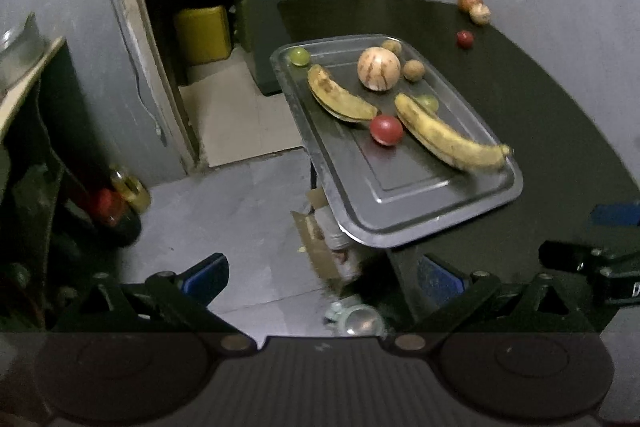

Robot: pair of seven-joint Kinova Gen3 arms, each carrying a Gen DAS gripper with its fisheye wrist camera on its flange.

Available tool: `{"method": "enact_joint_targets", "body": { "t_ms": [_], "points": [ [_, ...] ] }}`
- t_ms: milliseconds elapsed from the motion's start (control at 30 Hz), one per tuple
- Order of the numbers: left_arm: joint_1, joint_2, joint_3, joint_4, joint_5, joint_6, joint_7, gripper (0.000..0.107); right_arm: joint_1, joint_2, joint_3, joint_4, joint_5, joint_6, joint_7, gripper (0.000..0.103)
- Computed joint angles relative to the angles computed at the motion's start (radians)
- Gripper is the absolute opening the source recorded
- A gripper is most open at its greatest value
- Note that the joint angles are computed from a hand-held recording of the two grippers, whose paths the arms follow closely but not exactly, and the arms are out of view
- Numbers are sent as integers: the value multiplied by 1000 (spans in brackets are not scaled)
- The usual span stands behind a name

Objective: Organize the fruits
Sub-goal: 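Move both open tools toward the remaining tomato and striped melon on the table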

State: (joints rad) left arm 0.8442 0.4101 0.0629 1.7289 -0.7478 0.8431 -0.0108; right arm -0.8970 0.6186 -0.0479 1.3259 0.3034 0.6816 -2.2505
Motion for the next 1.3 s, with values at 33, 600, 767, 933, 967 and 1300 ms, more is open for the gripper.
{"method": "enact_joint_targets", "body": {
  "t_ms": [33, 600, 767, 933, 967, 1300],
  "points": [
    [1, 2, 6, -6, 1, 13, -18, 102, -1, 1, 2, -1, -2, 8, -4, 102],
    [-6, 64, -4, -106, 62, 56, -186, 102, -10, 35, 28, -77, 64, 192, -62, 102],
    [-11, 83, -15, -142, 74, 42, -213, 102, 9, 39, 26, -93, 72, 232, -40, 102],
    [-3, 115, -35, -204, 84, 51, -228, 102, 19, 16, 44, -75, 103, 225, -50, 102],
    [-4, 118, -39, -215, 87, 49, -231, 102, 17, 3, 51, -61, 117, 209, -61, 102],
    [-13, 135, -83, -360, 43, 74, -277, 102, 107, -110, 54, -50, 210, -39, -6, 102]
  ]
}}
